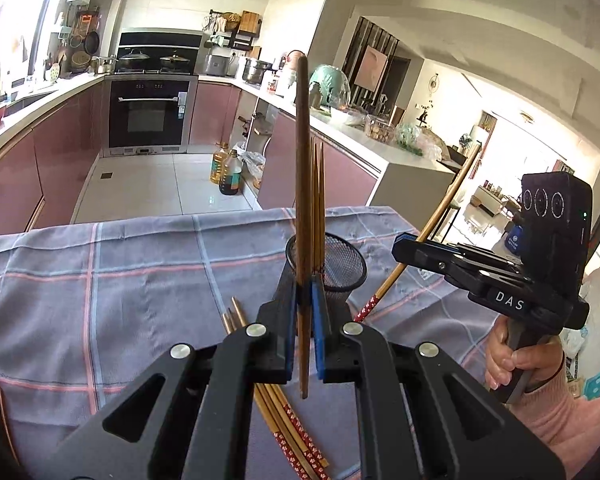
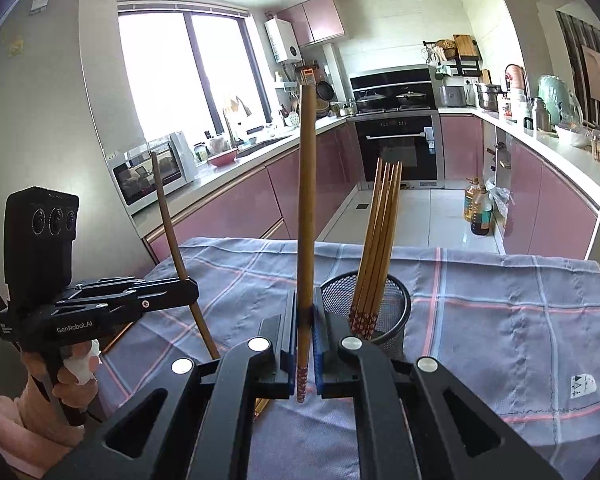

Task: Organize utensils
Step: 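Raise both held chopsticks upright and lower them into the mesh cup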

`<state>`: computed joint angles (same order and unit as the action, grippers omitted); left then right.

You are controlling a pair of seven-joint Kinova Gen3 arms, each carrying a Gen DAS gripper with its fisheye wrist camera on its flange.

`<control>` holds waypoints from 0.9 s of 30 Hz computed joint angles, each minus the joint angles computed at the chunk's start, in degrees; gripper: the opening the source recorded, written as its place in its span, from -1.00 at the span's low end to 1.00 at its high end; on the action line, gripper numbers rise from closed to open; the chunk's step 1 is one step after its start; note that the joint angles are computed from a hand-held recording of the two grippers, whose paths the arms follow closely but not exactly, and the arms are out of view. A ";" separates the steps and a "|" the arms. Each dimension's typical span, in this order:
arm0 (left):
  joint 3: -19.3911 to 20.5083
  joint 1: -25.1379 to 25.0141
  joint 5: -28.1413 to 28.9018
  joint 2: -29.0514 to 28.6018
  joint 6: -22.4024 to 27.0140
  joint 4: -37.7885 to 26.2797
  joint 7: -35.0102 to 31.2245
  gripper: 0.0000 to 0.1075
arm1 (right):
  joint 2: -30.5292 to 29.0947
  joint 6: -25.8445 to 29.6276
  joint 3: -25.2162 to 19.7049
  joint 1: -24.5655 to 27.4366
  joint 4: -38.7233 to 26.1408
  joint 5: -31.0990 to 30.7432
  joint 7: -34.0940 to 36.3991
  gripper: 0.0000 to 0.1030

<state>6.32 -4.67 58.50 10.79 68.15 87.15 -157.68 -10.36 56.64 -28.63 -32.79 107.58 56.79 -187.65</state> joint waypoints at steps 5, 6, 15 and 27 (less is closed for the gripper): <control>0.84 1.22 2.27 0.06 -1.83 -2.29 1.52 -0.86 | -1.24 0.61 0.57 1.03 -1.83 0.48 3.56 -0.89; 1.07 1.62 2.49 0.20 -2.32 -3.07 2.24 -0.86 | -1.38 0.66 0.49 1.43 -2.05 0.68 4.01 -0.89; 2.92 3.88 3.71 0.66 -4.99 -7.67 4.67 -0.86 | -2.42 0.20 0.78 5.18 -4.60 1.02 9.73 -0.89; 4.48 8.41 -4.22 1.99 -10.17 -10.09 9.00 -0.86 | 0.42 -2.99 4.13 6.92 -3.99 -5.69 13.05 -0.89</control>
